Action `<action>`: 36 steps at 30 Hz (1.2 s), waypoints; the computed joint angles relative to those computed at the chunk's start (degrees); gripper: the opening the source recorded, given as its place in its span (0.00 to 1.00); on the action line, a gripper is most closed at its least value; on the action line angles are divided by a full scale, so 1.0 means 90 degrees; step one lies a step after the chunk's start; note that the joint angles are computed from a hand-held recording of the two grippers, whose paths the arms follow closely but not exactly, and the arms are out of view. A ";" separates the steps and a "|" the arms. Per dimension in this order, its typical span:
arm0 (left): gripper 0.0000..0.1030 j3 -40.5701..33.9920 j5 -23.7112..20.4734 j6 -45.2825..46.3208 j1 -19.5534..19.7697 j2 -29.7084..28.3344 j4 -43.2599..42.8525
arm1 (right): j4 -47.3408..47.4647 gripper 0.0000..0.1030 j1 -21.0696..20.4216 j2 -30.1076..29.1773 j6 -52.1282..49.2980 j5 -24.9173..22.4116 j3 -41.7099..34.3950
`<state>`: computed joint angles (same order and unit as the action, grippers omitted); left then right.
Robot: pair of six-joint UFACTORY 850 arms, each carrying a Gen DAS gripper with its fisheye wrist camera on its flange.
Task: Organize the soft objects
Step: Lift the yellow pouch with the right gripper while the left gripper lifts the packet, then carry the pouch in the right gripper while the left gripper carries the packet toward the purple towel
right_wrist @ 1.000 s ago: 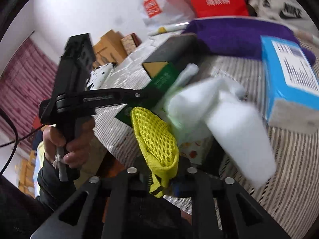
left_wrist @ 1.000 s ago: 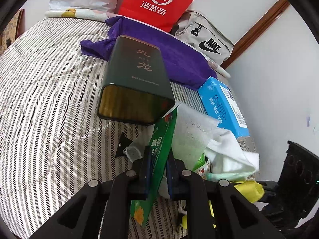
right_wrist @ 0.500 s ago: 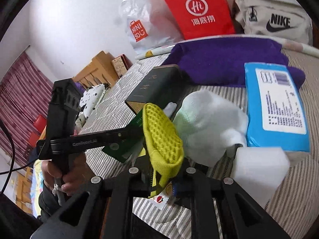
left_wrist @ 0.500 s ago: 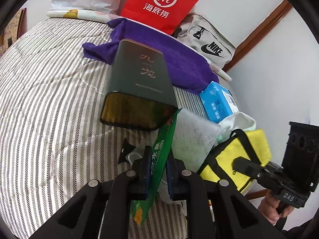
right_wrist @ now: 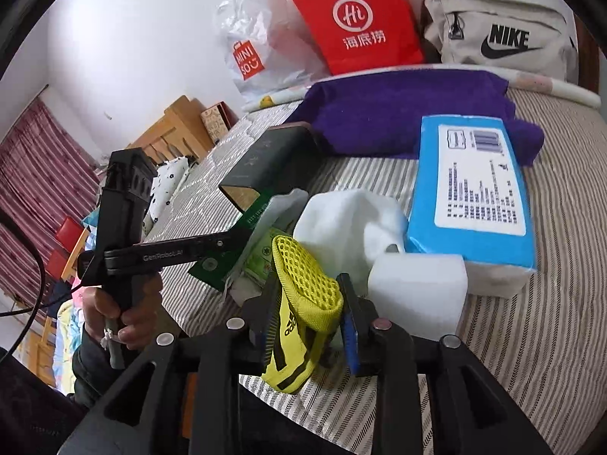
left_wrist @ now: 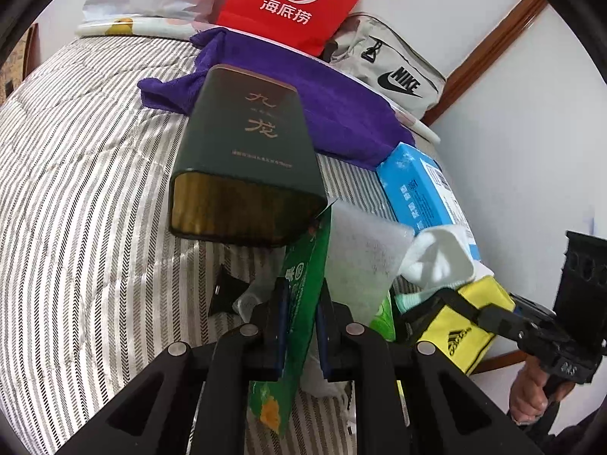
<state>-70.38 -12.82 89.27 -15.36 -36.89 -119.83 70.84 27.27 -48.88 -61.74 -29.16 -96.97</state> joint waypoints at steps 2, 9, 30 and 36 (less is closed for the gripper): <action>0.12 -0.0044 0.0078 -0.0110 -0.0025 -0.0004 0.0208 | 0.0108 0.21 0.0031 0.0076 -0.0265 0.0102 0.0081; 0.11 0.0201 0.0007 0.0824 -0.0074 0.0391 -0.0433 | 0.1414 0.19 0.0039 0.0522 -0.1952 0.0100 0.0492; 0.37 0.0336 -0.0029 -0.0439 -0.0098 0.0360 0.1003 | 0.2107 0.20 -0.0103 0.0691 -0.2321 -0.1220 0.0606; 0.59 0.0649 0.0140 0.1399 -0.0215 0.0535 -0.0591 | 0.2476 0.19 -0.0122 0.0858 -0.2722 -0.1237 0.0756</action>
<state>-64.54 -11.56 101.86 -17.30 -32.07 -125.14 93.13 26.17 -41.16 -86.24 -40.29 -90.16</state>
